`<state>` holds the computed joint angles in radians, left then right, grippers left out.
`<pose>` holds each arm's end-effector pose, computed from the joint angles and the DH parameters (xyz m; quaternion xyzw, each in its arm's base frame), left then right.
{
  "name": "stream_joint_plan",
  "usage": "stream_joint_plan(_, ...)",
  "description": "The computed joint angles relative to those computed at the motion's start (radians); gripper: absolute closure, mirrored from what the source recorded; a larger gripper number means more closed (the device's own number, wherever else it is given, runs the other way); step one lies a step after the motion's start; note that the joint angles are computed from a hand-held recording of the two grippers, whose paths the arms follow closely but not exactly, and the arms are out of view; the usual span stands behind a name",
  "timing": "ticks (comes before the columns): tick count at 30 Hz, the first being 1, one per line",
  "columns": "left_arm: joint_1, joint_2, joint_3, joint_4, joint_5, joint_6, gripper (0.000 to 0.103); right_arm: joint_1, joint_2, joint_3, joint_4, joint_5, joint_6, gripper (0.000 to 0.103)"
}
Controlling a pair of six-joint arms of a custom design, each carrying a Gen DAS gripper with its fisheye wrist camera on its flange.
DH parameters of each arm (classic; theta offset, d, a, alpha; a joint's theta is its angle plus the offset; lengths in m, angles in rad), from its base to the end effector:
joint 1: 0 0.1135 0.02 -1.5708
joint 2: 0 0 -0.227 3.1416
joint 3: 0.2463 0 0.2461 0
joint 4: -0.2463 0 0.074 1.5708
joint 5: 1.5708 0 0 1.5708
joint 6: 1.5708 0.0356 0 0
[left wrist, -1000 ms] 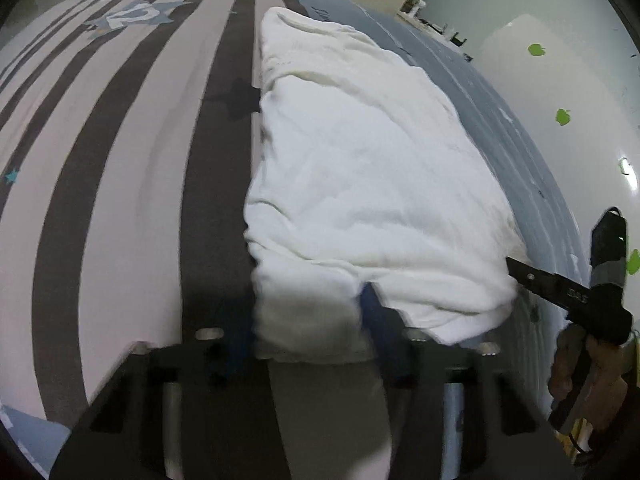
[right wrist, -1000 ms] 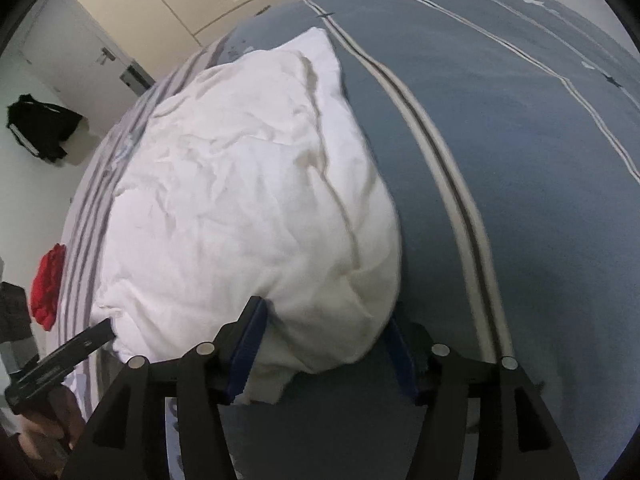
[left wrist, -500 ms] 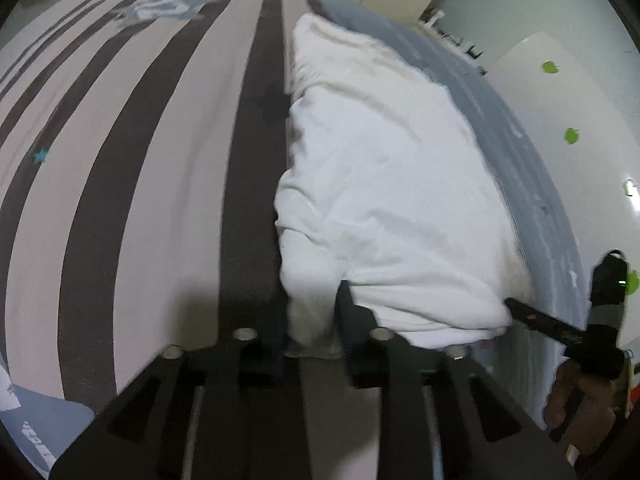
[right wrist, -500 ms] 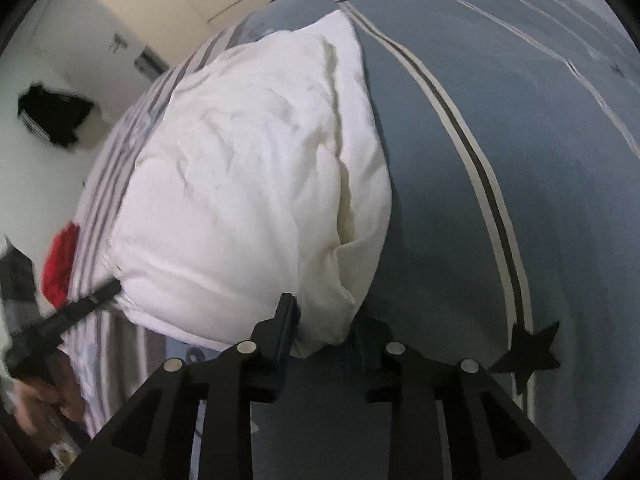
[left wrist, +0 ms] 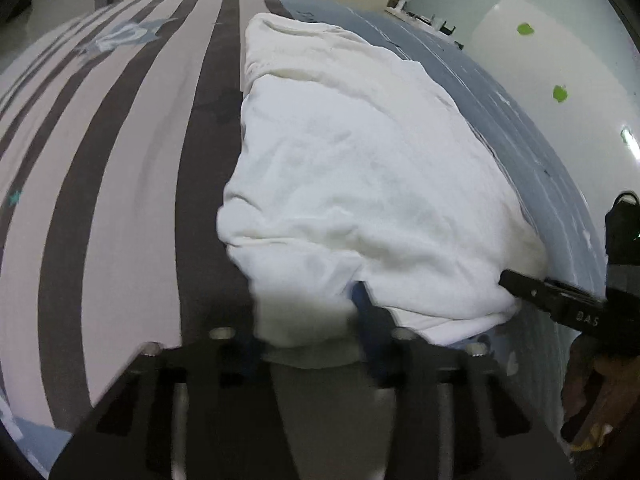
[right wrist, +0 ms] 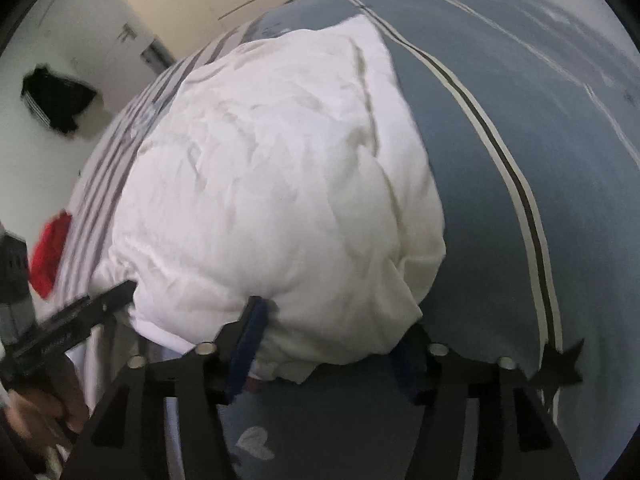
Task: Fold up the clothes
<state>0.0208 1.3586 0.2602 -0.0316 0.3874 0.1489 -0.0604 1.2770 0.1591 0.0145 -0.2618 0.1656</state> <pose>0.1801 -0.0097 0.0534 0.1033 0.9529 -0.1690 0.2297 0.1618 -0.0006 0.0457 0.0787 0.9618 0.1389 0.2226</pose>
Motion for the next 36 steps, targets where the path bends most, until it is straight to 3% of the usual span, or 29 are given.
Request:
stream_joint_plan(1, -0.005, -0.015, 0.004, -0.018, 0.001, 0.005, 0.085, 0.017, 0.008, 0.001, 0.015, 0.013, -0.001, 0.084)
stream_joint_plan(3, -0.040, -0.078, 0.000, -0.056, -0.032, 0.001, 0.088, 0.024, 0.008, 0.009, 0.005, 0.018, -0.003, 0.089)
stream_joint_plan(7, -0.050, -0.256, 0.026, -0.214, -0.029, -0.015, 0.089, 0.085, -0.098, 0.022, -0.090, 0.087, 0.039, 0.091)
stream_joint_plan(9, -0.039, -0.322, 0.074, -0.309, -0.012, -0.024, 0.089, 0.088, -0.241, 0.025, -0.203, 0.093, 0.059, 0.091)
stream_joint_plan(12, -0.055, -0.281, 0.192, -0.368, 0.002, -0.064, 0.089, 0.085, -0.412, 0.079, -0.372, 0.089, 0.073, 0.091)
stream_joint_plan(15, -0.048, -0.158, 0.356, -0.408, 0.023, -0.060, 0.089, 0.023, -0.343, 0.204, -0.407, 0.042, 0.039, 0.091)
stream_joint_plan(18, -0.068, 0.049, 0.567, -0.408, 0.022, -0.074, 0.089, -0.044, -0.127, 0.378, -0.351, -0.010, -0.004, 0.091)
stream_joint_plan(24, -0.149, 0.569, 1.134, -0.434, -0.050, -0.093, 0.089, -0.101, 0.358, 0.821, -0.318, -0.057, -0.060, 0.091)
stream_joint_plan(29, -0.165, 1.012, 1.719, -0.646, -0.066, -0.173, 0.088, -0.111, 0.778, 1.266, -0.391, -0.051, -0.103, 0.090)
stream_joint_plan(32, -0.147, 1.261, 2.082, -0.818, -0.035, -0.241, 0.080, -0.107, 1.033, 1.608, -0.555, -0.050, -0.099, 0.081)
stream_joint_plan(34, -0.137, 1.312, 2.155, -0.870, -0.026, -0.245, 0.073, -0.130, 1.112, 1.738, -0.642, -0.065, -0.092, 0.062)
stream_joint_plan(36, -0.125, 1.226, 2.027, -0.822, -0.008, -0.212, 0.064, -0.165, 1.080, 1.695, -0.625, -0.130, -0.074, 0.051)
